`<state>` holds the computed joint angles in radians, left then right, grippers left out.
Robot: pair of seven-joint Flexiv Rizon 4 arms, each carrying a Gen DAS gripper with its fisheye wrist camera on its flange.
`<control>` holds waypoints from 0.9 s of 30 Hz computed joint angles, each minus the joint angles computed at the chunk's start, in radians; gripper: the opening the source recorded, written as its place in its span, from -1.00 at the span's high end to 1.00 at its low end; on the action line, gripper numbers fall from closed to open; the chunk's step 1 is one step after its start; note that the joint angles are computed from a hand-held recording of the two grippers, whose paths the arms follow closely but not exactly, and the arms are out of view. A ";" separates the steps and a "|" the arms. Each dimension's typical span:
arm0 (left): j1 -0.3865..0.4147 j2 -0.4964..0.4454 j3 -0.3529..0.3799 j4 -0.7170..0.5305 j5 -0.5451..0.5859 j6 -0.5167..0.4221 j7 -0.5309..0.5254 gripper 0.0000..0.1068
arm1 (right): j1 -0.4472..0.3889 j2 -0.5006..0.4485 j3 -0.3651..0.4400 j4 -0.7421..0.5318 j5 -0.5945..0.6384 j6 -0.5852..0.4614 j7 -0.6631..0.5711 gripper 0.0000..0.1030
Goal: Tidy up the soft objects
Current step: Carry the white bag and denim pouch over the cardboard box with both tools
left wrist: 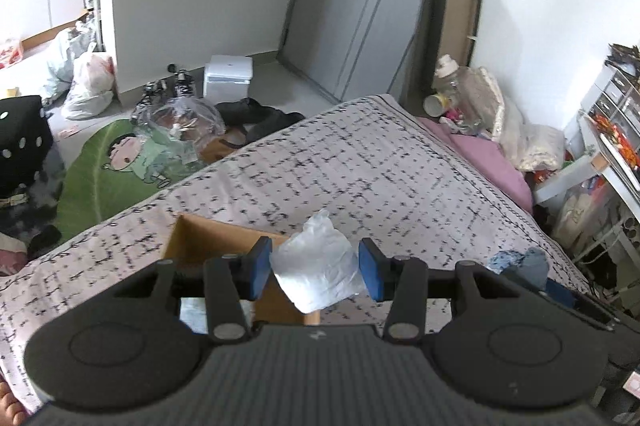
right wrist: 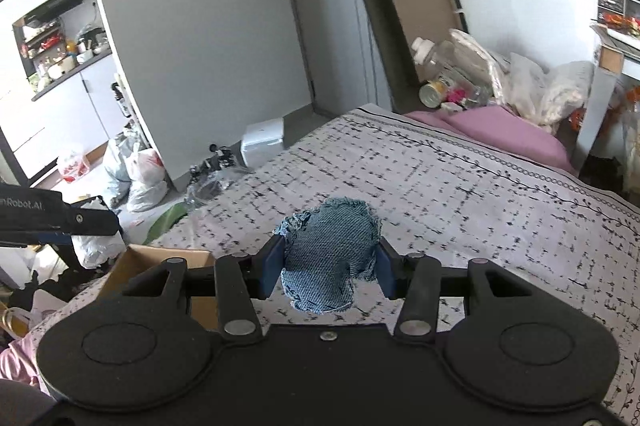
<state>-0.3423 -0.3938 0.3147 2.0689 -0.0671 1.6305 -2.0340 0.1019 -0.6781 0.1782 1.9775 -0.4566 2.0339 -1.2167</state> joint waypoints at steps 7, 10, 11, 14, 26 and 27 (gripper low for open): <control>0.023 0.012 0.015 0.024 0.007 -0.001 -0.001 0.14 | 0.028 -0.010 0.002 0.003 0.002 0.010 -0.016 0.09; 0.052 0.011 -0.006 0.033 0.001 0.006 0.009 0.14 | 0.027 -0.014 0.015 0.004 -0.006 0.025 -0.015 0.09; 0.059 0.011 -0.011 0.036 -0.002 0.009 0.012 0.14 | 0.036 -0.015 0.012 0.005 -0.002 0.033 -0.017 0.09; 0.086 0.005 -0.032 0.045 -0.016 0.021 0.028 0.14 | 0.046 -0.028 0.015 -0.001 -0.010 0.052 -0.017 0.09; 0.246 -0.022 -0.195 0.098 -0.125 0.078 0.124 0.13 | 0.082 -0.060 0.025 -0.017 -0.040 0.052 -0.031 0.09; 0.260 -0.023 -0.209 0.102 -0.133 0.082 0.131 0.13 | 0.083 -0.062 0.027 -0.018 -0.047 0.050 -0.031 0.09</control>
<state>-0.0822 -0.4167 0.1060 2.1707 -0.2005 1.7124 -1.9030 0.1845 -0.7403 0.2056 1.9592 -0.5038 2.0837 -1.2475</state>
